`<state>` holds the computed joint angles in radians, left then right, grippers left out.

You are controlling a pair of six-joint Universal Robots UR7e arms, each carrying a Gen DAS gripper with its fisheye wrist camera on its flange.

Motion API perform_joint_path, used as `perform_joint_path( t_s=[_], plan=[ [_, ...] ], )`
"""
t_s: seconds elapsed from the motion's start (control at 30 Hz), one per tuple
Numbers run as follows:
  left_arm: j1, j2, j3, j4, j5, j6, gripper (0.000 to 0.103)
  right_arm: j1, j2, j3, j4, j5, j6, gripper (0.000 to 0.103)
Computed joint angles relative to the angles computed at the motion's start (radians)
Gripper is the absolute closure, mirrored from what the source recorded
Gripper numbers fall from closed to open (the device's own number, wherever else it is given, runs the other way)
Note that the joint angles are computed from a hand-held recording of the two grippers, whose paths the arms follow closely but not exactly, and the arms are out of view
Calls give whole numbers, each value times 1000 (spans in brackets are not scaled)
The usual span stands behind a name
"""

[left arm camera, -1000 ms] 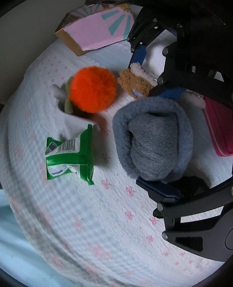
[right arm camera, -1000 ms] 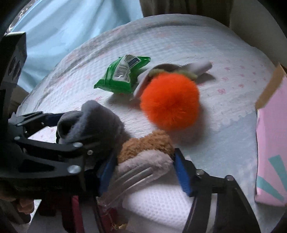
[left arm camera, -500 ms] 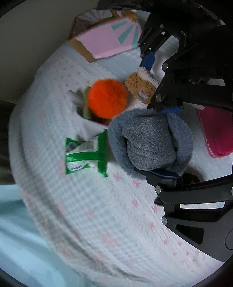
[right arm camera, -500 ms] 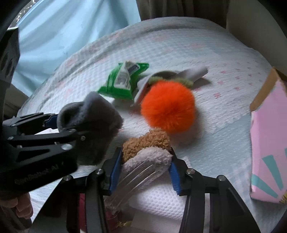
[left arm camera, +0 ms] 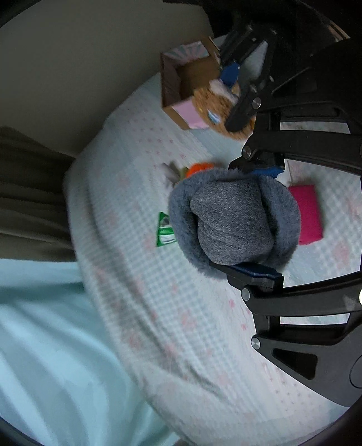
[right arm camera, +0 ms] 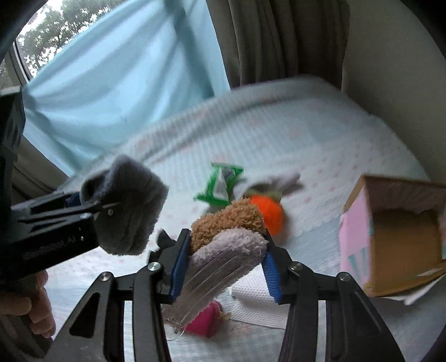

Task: Organize soft objects
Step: 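Carry the grey sock and brown plush over the cardboard box with both grippers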

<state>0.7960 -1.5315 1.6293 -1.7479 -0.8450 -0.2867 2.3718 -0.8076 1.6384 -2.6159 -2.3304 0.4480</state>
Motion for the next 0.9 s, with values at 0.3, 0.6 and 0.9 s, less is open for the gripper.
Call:
perform_joint_path(
  t_s=[0.3,0.6,0.9],
  plan=[
    [-163,-13,-51,82,20,-106,59,73,-140,-34,126,-86,44,59],
    [-278,76,-27,83,-8,-310,59,61,-364,56,303,-159,127,59],
    [-289,291,-33,-41,-93,-369,59,-56,-566,161,434,-130,79,59]
  ],
)
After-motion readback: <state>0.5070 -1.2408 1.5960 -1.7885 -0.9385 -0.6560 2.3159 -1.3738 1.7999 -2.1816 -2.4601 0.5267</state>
